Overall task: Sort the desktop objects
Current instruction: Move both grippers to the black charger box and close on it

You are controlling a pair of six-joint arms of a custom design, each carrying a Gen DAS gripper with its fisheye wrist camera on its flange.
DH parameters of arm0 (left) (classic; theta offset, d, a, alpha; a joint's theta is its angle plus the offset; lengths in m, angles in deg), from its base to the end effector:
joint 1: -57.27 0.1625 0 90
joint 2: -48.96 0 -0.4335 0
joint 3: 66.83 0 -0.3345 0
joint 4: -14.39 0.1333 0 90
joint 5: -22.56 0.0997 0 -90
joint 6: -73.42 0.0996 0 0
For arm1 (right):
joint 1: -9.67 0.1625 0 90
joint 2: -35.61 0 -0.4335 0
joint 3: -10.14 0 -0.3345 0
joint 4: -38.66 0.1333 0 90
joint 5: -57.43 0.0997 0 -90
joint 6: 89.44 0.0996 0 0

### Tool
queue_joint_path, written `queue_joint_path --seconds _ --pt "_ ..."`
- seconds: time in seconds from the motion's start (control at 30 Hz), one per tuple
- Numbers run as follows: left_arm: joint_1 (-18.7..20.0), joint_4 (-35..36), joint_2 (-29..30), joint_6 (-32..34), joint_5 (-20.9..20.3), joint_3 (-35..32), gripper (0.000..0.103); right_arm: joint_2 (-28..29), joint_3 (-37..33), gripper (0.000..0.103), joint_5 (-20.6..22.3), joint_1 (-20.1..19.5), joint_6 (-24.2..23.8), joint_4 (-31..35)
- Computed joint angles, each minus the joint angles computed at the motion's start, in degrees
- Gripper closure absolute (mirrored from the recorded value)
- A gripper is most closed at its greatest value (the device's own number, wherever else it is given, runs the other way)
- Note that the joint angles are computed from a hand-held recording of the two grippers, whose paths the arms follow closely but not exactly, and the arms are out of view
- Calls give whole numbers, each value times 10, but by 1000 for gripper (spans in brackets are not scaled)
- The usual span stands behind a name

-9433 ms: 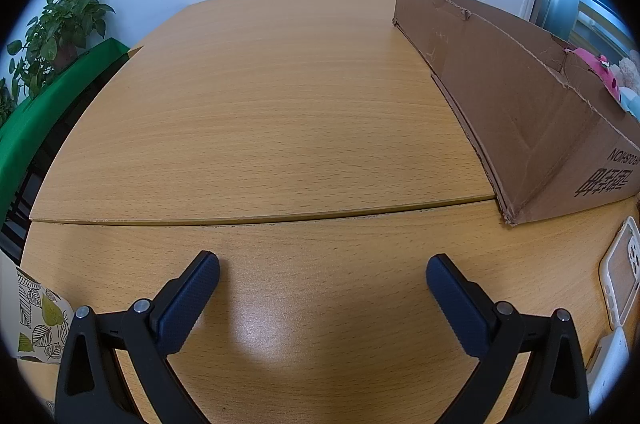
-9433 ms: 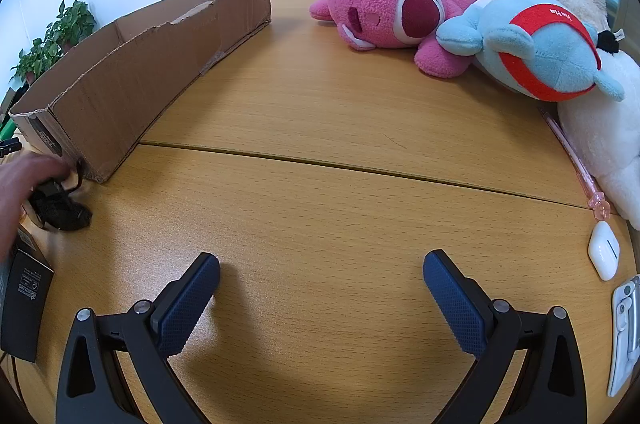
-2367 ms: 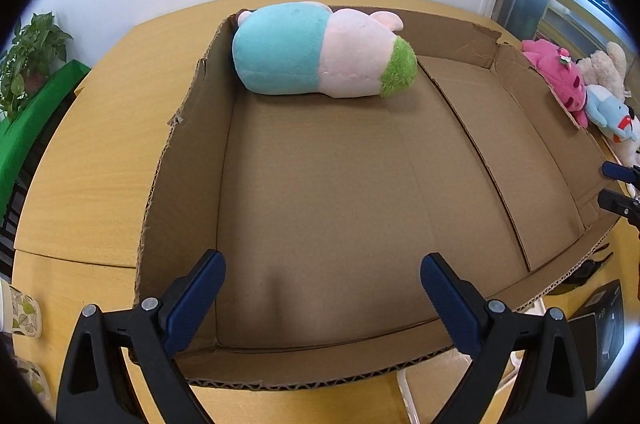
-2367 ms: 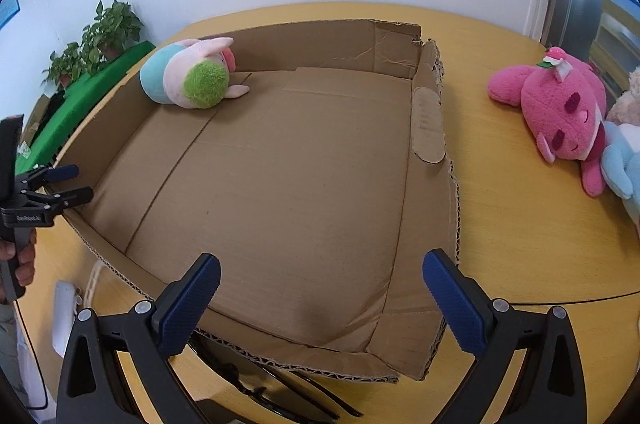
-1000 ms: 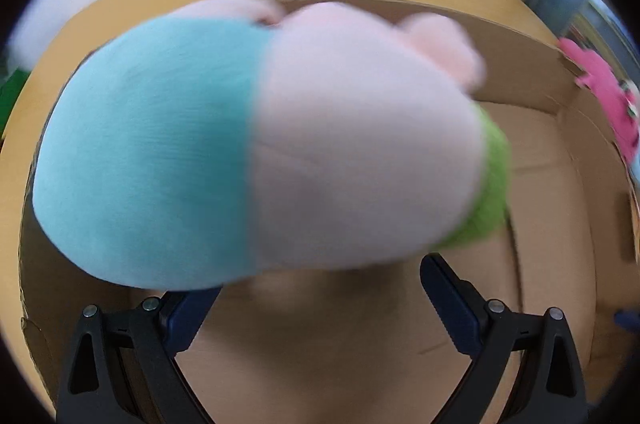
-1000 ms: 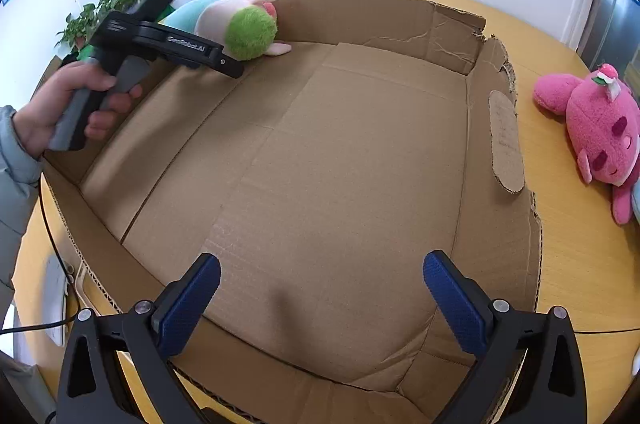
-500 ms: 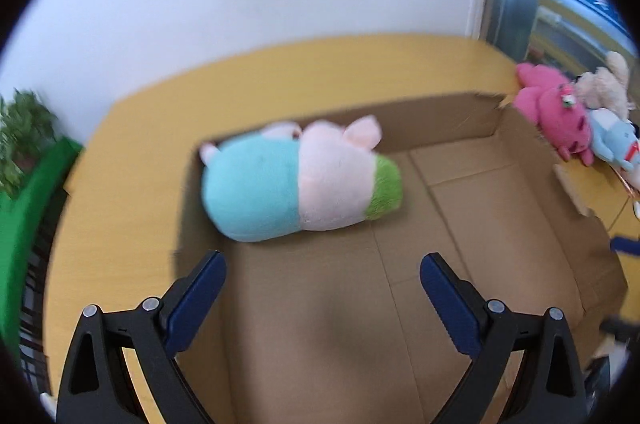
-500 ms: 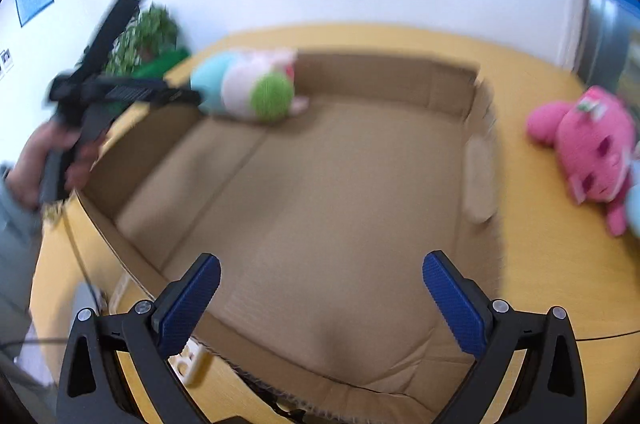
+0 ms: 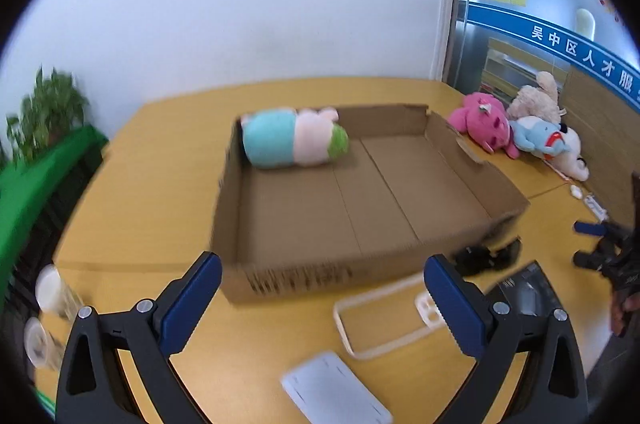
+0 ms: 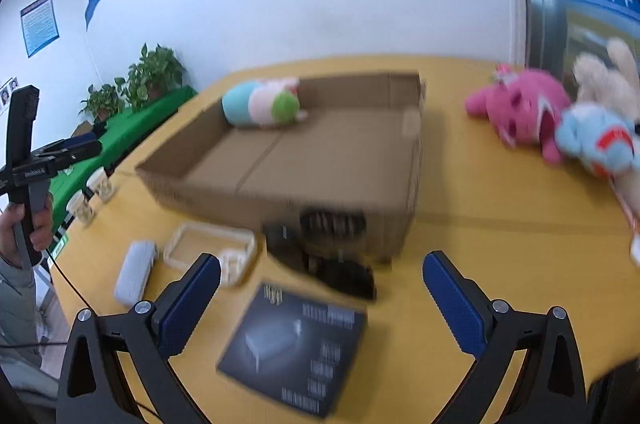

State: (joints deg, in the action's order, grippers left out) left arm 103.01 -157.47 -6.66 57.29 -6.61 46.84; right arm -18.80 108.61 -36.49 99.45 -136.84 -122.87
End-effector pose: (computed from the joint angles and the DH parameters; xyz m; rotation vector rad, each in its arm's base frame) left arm -0.2140 -0.5352 0.2323 0.2703 2.1980 -1.0494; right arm 0.1241 -0.6274 0.2402 1.1096 -2.6001 0.5931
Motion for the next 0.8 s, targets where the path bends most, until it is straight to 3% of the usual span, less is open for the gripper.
queue_joint_path --seconds 0.13,0.23,0.4,0.5,0.6,0.73,0.8 --pt "3 -29 6 -41 -114 40 1 -19 37 0 -15 -31 -3 24" --pt "8 -25 41 -51 -160 30 1 -10 57 0 -28 -43 1 11" --pt "18 -79 95 -41 -230 20 1 18 74 0 -29 -39 -4 8" --pt "31 -59 113 -43 -255 2 1 3 101 0 -8 -33 -52 29" --pt "52 -64 130 -32 -296 -13 1 -4 141 0 -29 -25 -92 -50" --pt "89 -53 164 -7 -372 -65 1 9 113 0 -33 -32 -32 -17" --pt "103 -13 179 -7 -402 -98 3 16 109 0 -25 -31 -28 -4"
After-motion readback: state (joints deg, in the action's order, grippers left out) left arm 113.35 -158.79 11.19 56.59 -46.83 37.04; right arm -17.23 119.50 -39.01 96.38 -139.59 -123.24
